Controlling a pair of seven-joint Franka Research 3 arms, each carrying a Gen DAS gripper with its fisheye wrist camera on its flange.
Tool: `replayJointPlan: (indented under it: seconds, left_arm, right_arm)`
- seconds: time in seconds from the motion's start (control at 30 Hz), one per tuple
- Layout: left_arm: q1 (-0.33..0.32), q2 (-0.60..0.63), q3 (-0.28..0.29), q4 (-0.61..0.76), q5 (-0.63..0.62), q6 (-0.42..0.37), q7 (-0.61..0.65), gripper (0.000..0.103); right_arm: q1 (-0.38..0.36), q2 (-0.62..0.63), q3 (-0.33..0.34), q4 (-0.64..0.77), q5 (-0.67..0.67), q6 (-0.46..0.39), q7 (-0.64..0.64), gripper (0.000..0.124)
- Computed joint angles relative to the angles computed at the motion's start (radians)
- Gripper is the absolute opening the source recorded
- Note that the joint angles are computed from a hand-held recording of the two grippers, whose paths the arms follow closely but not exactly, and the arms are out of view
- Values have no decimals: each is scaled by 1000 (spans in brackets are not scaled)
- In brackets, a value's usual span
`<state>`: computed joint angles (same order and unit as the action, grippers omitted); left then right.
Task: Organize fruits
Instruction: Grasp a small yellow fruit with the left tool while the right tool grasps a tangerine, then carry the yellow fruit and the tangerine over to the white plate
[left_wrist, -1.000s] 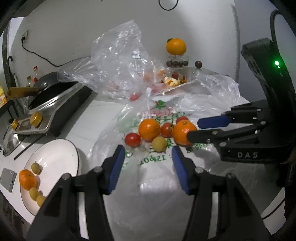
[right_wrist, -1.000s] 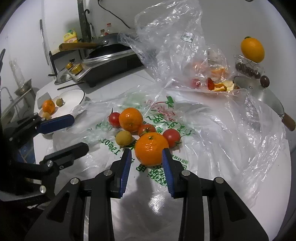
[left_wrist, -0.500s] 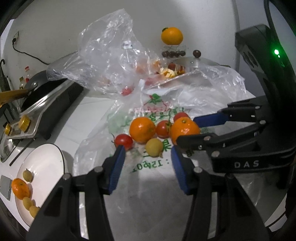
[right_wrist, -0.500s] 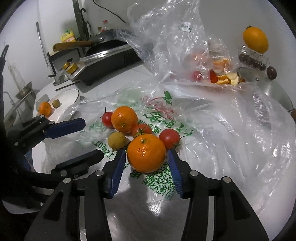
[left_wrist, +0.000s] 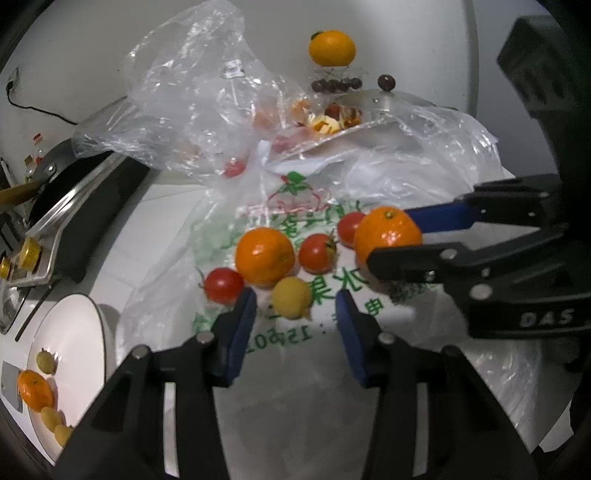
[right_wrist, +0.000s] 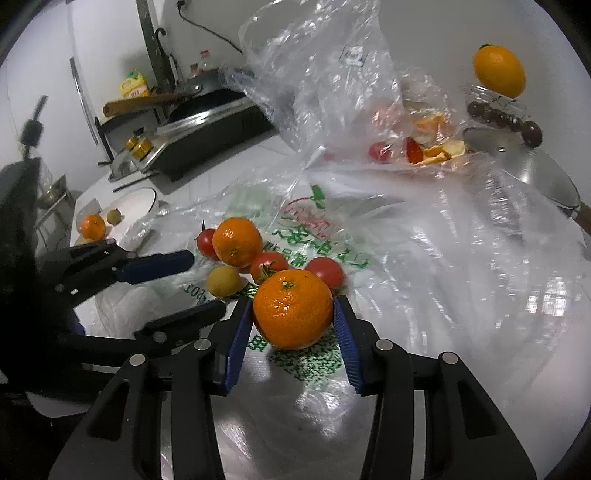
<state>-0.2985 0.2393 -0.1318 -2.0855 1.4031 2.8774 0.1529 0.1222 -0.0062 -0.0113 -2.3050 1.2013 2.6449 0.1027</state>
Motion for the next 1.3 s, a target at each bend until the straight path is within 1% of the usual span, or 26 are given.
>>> replayJointPlan:
  seconds: [0.1, 0.13, 0.17, 0.2, 0.23, 0.33, 0.43, 0.6, 0.77, 0.8, 0.83, 0.87, 0.93, 1.0, 1.03, 1.07, 1.13, 1.17, 1.2, 1.3]
  left_arm:
    - [9, 19, -6, 14, -85, -1, 74, 46]
    - [13, 30, -8, 22, -127, 1, 111, 43]
    - [11, 35, -3, 25, -144, 5, 126, 40]
    - [11, 42, -1, 29, -169, 8, 152, 33]
    - [12, 48, -1, 31, -199, 14, 180, 31]
    - [-6, 49, 20, 33, -208, 19, 192, 29]
    - [-21, 49, 33, 32, -194, 22, 186, 27]
    - [-32, 27, 44, 13, -134, 50, 122, 26]
    - [-22, -9, 38, -15, -55, 73, 46, 26]
    - [-19, -16, 35, -20, -36, 76, 29, 25]
    - [-14, -21, 31, -25, -20, 78, 17, 18]
    - [-9, -22, 26, -27, -12, 80, 11, 17]
    - [2, -17, 22, -25, 12, 94, -20, 17]
    - [10, -9, 18, -15, 20, 102, -19, 17]
    - [11, -6, 17, -10, 28, 106, -27, 19]
    - [15, -2, 13, -6, 16, 111, -14, 19]
    - [21, 15, 4, 3, -54, 106, 59, 22]
    - [16, 22, 9, 10, -63, 102, 64, 24]
    - [18, 28, 7, 14, -100, 95, 97, 25]
    - [10, 43, 8, 23, -186, 67, 179, 27]
  right_arm:
    - [-9, -7, -9, 1, 21, -24, -23, 47]
    - [-11, -7, -11, 1, 24, -29, -27, 47]
    - [-14, -7, -13, 2, 32, -37, -35, 47]
    - [-15, -8, -13, 2, 38, -41, -41, 47]
    - [-17, -7, -15, 2, 48, -48, -51, 47]
    - [-21, -7, -16, 2, 65, -59, -68, 47]
    - [-23, -13, -16, -1, 77, -64, -82, 47]
    - [-20, -23, -15, -9, 86, -53, -90, 47]
    - [-11, -39, -14, -19, 92, -40, -92, 47]
    - [-9, -44, -14, -22, 93, -36, -94, 47]
    - [-6, -50, -13, -26, 95, -30, -95, 47]
    - [-3, -55, -13, -29, 96, -24, -97, 47]
    - [4, -64, -13, -36, 100, -8, -100, 47]
    - [9, -70, -14, -40, 105, 7, -100, 47]
    - [10, -74, -15, -43, 106, 13, -101, 47]
    - [12, -79, -16, -47, 108, 20, -103, 47]
    - [14, -84, -20, -52, 111, 28, -103, 47]
    - [15, -87, -21, -55, 112, 30, -102, 47]
    - [16, -89, -23, -57, 113, 31, -102, 47]
    - [16, -93, -28, -61, 115, 27, -106, 47]
